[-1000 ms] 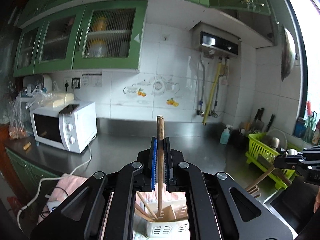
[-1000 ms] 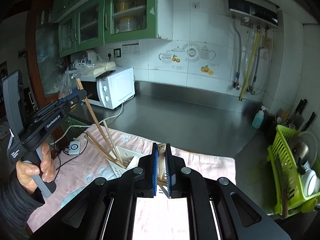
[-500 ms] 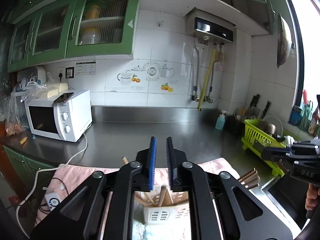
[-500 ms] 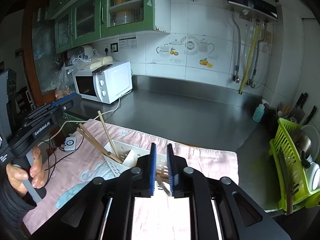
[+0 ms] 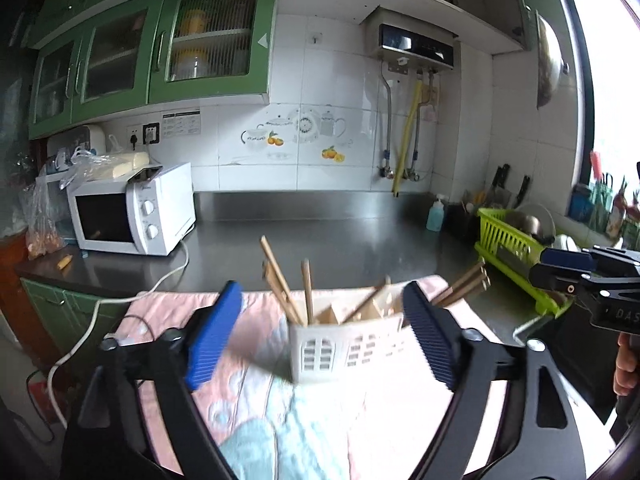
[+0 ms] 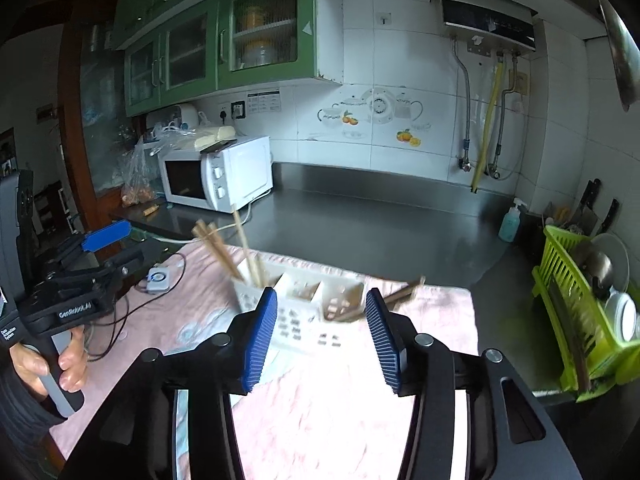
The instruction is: Organize utensils
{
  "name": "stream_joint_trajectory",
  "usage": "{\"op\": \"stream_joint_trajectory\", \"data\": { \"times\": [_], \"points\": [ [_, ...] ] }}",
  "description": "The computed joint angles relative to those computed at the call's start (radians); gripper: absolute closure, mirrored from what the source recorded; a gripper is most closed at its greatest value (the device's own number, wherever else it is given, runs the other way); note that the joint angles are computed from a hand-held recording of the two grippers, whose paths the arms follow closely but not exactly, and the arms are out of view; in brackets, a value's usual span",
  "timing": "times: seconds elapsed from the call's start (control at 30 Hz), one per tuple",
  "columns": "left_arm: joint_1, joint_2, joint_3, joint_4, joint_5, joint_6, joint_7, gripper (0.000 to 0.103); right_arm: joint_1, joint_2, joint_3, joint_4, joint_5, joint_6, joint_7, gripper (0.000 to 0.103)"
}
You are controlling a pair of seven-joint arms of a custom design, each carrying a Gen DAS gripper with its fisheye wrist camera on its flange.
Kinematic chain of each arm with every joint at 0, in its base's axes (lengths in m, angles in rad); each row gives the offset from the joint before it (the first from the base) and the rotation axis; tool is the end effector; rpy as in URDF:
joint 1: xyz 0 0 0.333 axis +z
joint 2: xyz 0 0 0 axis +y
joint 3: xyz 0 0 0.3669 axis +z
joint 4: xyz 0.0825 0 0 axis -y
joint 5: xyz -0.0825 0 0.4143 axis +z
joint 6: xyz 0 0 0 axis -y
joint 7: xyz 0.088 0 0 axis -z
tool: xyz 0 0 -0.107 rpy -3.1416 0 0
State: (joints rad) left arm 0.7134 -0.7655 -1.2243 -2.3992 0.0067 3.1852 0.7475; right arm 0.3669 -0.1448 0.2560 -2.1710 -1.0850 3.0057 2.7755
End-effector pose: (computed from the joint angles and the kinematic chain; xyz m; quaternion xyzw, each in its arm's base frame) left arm 0.3947 -0.3568 0.5397 -0.5724 0.5865 -0.4295 0.3793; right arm 0.4124 0.3845 0.5733 -0.7312 0.4596 -0.2627 0.4302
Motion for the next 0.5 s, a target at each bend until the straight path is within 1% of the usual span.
{"op": "stream_joint_trajectory", "data": {
  "times": [0.03,0.07,0.1,0.13,0.2,0.27,0.3,0.33,0.43,0.47,0.5],
  "points": [
    [-0.026,-0.014,0.009,-0.02,-0.004,-0.005,-0.004,0.014,-0.006,-0.01,0.007,-0.013,-0.027,0.004,0.033,0.055],
    [-0.042,-0.024,0.014,-0.033,-0.007,-0.011,-0.009,0.01,-0.016,-0.021,0.018,-0.029,-0.066,0.01,0.083,0.054],
    [-0.064,-0.036,0.021,-0.051,-0.011,-0.019,-0.016,0.006,-0.024,-0.031,0.027,-0.044,-0.101,0.015,0.127,0.051],
    [-0.082,-0.04,0.027,-0.063,-0.01,-0.022,-0.019,0.006,-0.033,-0.042,0.039,-0.058,-0.147,0.012,0.182,0.045],
    [-0.121,-0.068,0.037,-0.098,-0.015,-0.036,-0.039,0.005,-0.036,-0.062,0.054,-0.083,-0.21,-0.005,0.262,0.042],
    [-0.162,-0.07,0.052,-0.129,-0.016,-0.045,-0.057,0.005,-0.032,-0.073,0.055,-0.105,-0.259,-0.001,0.336,0.039],
    [-0.179,-0.072,0.058,-0.141,-0.016,-0.045,-0.067,0.005,-0.028,-0.077,0.053,-0.115,-0.277,0.004,0.365,0.033],
    [-0.199,-0.08,0.063,-0.157,-0.018,-0.054,-0.079,0.005,-0.029,-0.086,0.059,-0.128,-0.318,-0.002,0.422,0.03],
    [-0.241,-0.109,0.07,-0.188,-0.012,-0.084,-0.119,0.005,-0.006,-0.097,0.055,-0.153,-0.388,-0.022,0.513,0.028],
    [-0.252,-0.116,0.071,-0.193,-0.007,-0.094,-0.13,0.005,0.004,-0.1,0.05,-0.16,-0.404,-0.027,0.534,0.025],
    [-0.264,-0.128,0.072,-0.202,-0.001,-0.103,-0.142,0.005,0.014,-0.103,0.048,-0.168,-0.426,-0.035,0.563,0.019]
  ]
}}
